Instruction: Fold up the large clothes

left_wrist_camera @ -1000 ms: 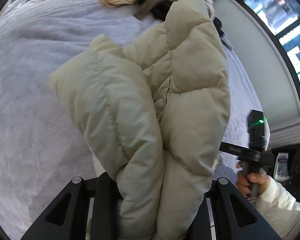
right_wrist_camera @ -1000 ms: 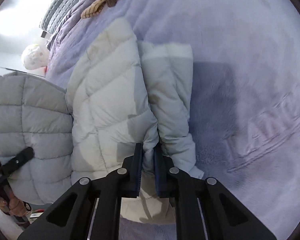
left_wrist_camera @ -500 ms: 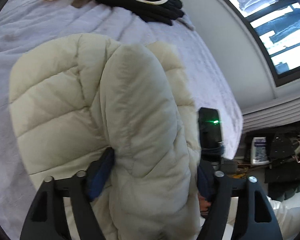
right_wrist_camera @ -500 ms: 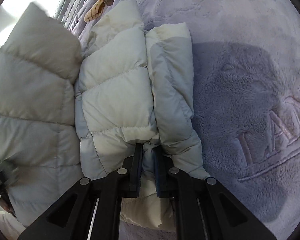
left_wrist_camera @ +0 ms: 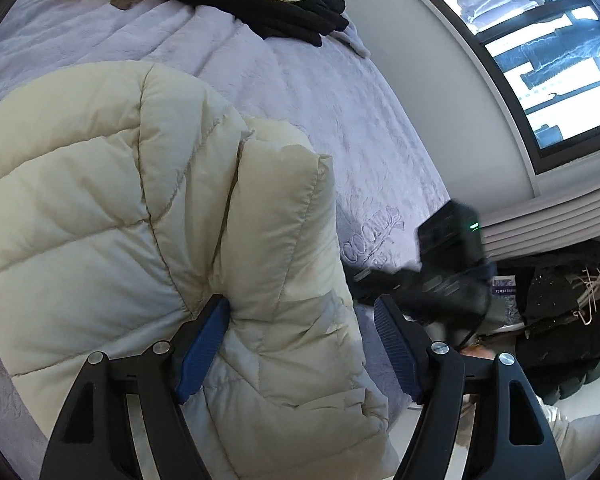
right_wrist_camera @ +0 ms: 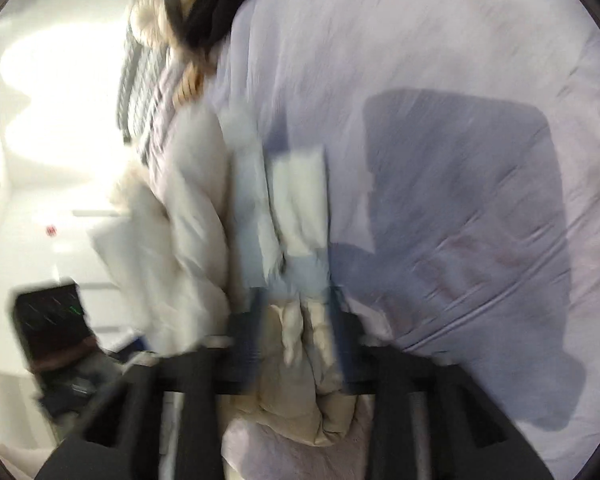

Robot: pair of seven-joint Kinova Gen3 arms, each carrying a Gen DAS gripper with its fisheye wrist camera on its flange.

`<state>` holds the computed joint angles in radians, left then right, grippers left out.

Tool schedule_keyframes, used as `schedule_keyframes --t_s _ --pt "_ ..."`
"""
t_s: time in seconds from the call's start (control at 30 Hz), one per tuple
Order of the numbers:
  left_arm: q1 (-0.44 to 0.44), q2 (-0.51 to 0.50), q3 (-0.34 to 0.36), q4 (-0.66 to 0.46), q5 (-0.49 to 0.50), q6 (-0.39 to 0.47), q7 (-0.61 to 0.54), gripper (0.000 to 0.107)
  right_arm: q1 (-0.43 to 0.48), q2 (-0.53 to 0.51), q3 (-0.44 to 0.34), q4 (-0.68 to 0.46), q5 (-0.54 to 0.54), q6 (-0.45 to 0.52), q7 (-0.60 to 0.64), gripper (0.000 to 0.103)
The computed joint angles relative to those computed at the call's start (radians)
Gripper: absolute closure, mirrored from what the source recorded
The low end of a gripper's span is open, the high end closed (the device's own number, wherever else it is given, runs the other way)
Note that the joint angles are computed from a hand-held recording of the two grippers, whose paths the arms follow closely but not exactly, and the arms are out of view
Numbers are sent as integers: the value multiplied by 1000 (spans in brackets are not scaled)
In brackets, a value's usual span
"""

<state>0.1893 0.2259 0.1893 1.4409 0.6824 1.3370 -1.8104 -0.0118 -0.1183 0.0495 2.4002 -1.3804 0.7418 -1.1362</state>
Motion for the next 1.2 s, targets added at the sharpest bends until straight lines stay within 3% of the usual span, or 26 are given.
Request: schedule_keyframes --t_s 0.07,0.13,0.2,0.23,0.27,0.33,0.43,0.57,0.63,0.7,0.83,1.0,1.2 --pt "0 -4 0 11 5 -10 -3 33 10 -21 69 23 -53 45 77 53" --pt "5 -4 1 16 6 -21 -4 33 56 -11 78 29 -105 107 158 56" --pt "12 -1 4 16 2 -31 -3 33 72 38 58 -8 -118 126 205 68" --pt "11 -2 4 18 2 -31 -7 33 70 61 42 -28 -104 122 204 85" --pt "14 -2 5 19 1 -36 -8 33 61 84 27 -54 -81 109 187 94" --pt "19 -2 7 19 -2 -43 -10 33 37 150 -9 -112 -21 64 130 94" --pt "25 6 12 23 2 -56 -17 33 39 236 -26 -130 -26 70 144 95" --pt "51 15 21 28 -23 -84 -20 33 49 284 -56 -155 -19 64 137 95" --pt "55 14 23 28 -27 -88 -21 33 81 271 -83 -180 49 63 78 94" --pt "57 16 24 24 -31 -84 -22 33 57 233 -41 -204 130 82 3 91" --pt "58 17 24 21 -37 -83 -20 33 87 136 -11 -238 237 135 -79 54" --pt "77 16 28 13 -64 -94 -9 33 78 107 3 -294 208 187 -37 53" --pt "100 13 33 5 -95 -107 8 33 53 205 -27 -403 204 264 4 53"
